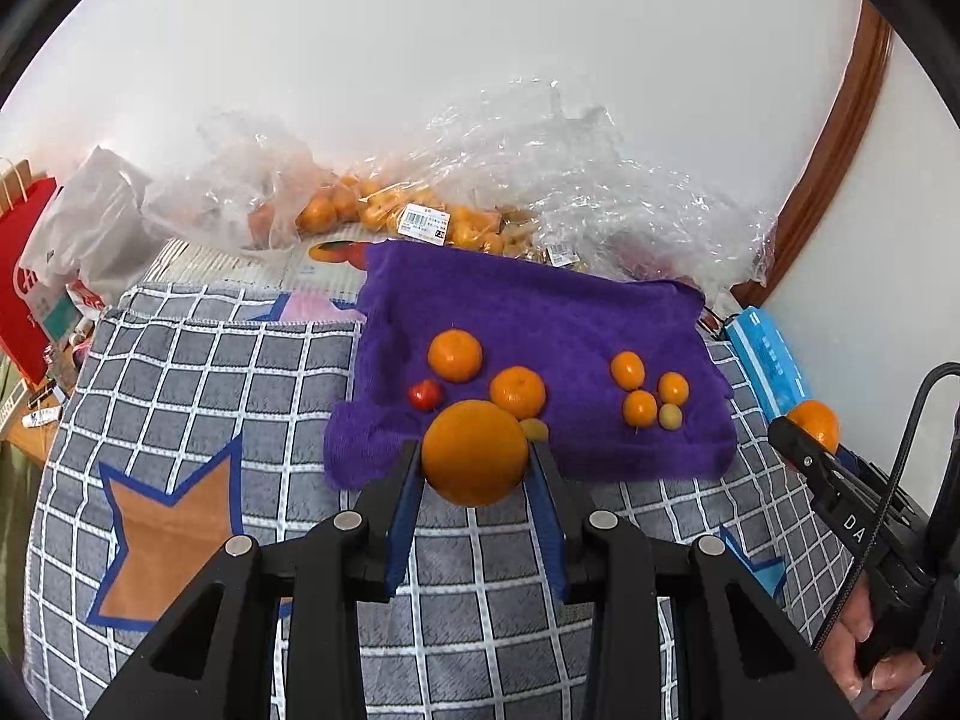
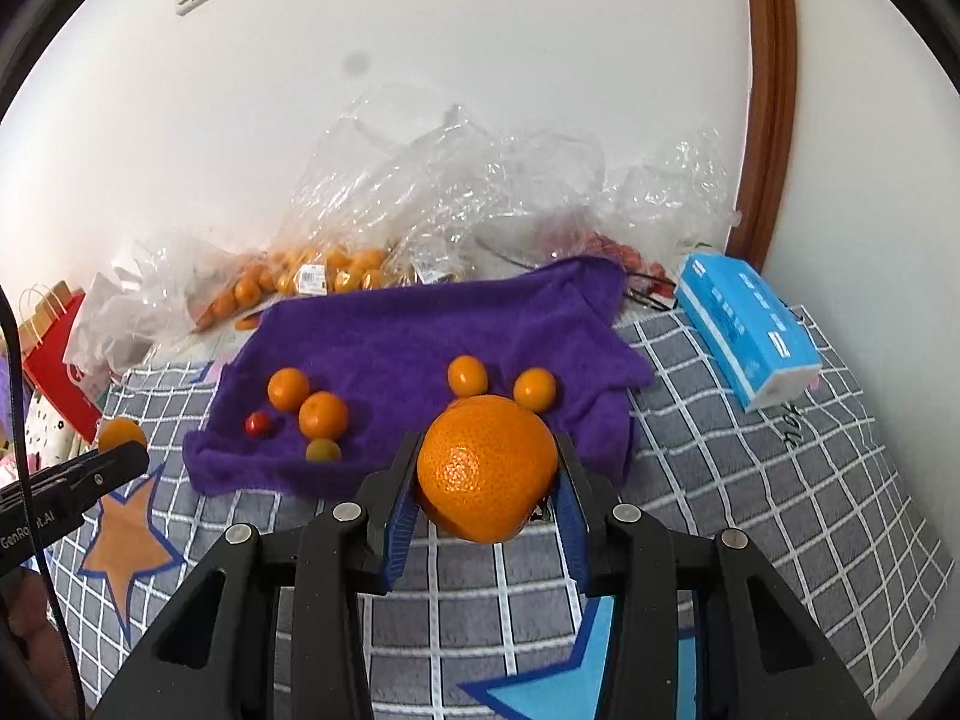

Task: Organize fruits
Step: 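Carry both held oranges over the purple towel and lower them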

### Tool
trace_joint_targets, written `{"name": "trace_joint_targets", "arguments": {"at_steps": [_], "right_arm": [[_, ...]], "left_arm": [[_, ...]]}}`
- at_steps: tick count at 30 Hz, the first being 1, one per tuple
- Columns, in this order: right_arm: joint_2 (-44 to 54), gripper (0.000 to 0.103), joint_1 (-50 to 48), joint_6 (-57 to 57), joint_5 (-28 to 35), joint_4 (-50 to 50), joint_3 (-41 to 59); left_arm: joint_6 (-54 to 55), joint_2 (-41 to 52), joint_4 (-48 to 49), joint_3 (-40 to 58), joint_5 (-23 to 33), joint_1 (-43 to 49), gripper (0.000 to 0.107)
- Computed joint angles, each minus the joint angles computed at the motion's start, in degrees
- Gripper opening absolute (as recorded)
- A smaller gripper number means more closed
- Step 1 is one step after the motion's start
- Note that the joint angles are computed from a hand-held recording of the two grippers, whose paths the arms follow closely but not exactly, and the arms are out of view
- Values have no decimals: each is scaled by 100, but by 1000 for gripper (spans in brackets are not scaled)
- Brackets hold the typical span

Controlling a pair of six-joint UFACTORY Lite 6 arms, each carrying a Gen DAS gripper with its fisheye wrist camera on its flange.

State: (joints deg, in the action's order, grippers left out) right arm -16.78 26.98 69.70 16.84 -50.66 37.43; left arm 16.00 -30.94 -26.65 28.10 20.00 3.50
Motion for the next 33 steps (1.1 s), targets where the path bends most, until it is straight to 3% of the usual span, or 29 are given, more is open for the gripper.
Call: {"name": "trace_joint_targets", "arguments": {"at_steps": [9,23,33], "right_arm": [[744,41,-128,-139,-39,15,750],[1678,41,-488,-250,-407,-51,1446],[2211,41,-784,41,-458,-688,1865]], "left_arm": [[785,786,-721,586,-58,128,33],[813,1789,-691,1372,-243,12,33],[2216,2786,-1785,2003,-393,651,33]]}}
